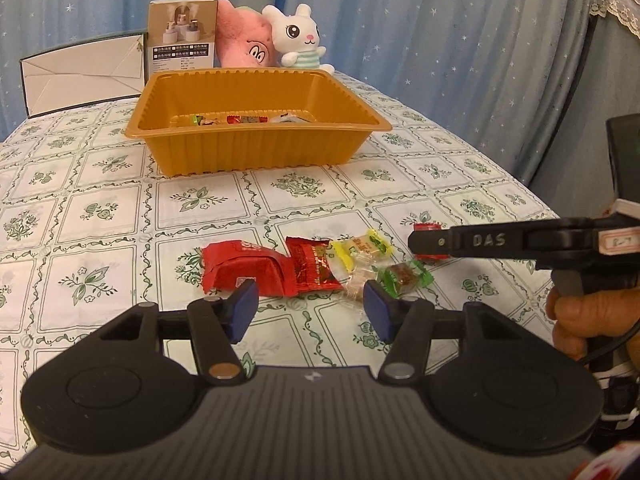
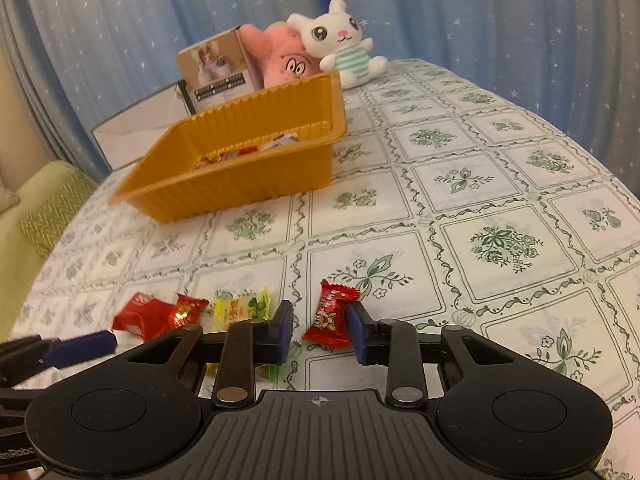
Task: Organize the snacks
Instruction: 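Move both grippers back toward the remaining snacks on the tablecloth, then grasp the clear-wrapped candy with the left gripper while the right gripper grasps a small red candy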
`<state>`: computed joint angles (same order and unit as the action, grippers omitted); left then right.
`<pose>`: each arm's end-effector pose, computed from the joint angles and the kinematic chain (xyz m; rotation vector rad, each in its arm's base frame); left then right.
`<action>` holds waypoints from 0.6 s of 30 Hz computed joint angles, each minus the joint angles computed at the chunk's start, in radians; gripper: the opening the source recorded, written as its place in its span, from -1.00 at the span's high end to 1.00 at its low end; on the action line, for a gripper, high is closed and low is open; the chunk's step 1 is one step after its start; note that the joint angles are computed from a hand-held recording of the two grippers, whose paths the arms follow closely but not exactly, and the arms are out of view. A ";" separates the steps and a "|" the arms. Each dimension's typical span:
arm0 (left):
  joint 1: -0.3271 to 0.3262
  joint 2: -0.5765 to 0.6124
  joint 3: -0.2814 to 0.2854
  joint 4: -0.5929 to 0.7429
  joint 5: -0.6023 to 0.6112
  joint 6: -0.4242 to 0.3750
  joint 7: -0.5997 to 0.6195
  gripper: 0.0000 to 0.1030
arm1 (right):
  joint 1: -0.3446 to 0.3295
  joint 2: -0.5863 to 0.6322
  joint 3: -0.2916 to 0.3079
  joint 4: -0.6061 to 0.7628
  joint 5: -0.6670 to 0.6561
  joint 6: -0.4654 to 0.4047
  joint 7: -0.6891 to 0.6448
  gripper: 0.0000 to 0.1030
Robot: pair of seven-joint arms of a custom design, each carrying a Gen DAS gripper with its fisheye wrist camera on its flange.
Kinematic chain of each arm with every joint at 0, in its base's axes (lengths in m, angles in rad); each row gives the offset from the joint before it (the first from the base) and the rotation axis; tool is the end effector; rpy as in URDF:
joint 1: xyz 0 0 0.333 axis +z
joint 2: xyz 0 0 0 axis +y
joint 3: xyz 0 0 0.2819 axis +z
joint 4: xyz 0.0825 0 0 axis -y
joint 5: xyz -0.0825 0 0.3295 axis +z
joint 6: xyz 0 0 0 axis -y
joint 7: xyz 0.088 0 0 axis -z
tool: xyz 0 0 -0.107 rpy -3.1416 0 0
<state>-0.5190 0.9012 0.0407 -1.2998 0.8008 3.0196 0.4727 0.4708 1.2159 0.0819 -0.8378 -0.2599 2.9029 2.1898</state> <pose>0.6024 -0.3832 0.2873 -1.6327 1.9316 -1.0121 0.6581 0.3822 0.2695 -1.6900 1.5752 -0.3466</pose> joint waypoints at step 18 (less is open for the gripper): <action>0.056 0.153 -0.147 0.215 -0.156 -0.061 0.385 0.40 | 0.020 -0.148 -0.095 -0.238 -0.121 0.043 0.174 0.61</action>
<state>-0.4632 1.0541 -0.1060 -1.0848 0.6444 2.9588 0.8575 0.4908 1.0684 -0.0131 -1.0760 -0.3811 2.9457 2.3634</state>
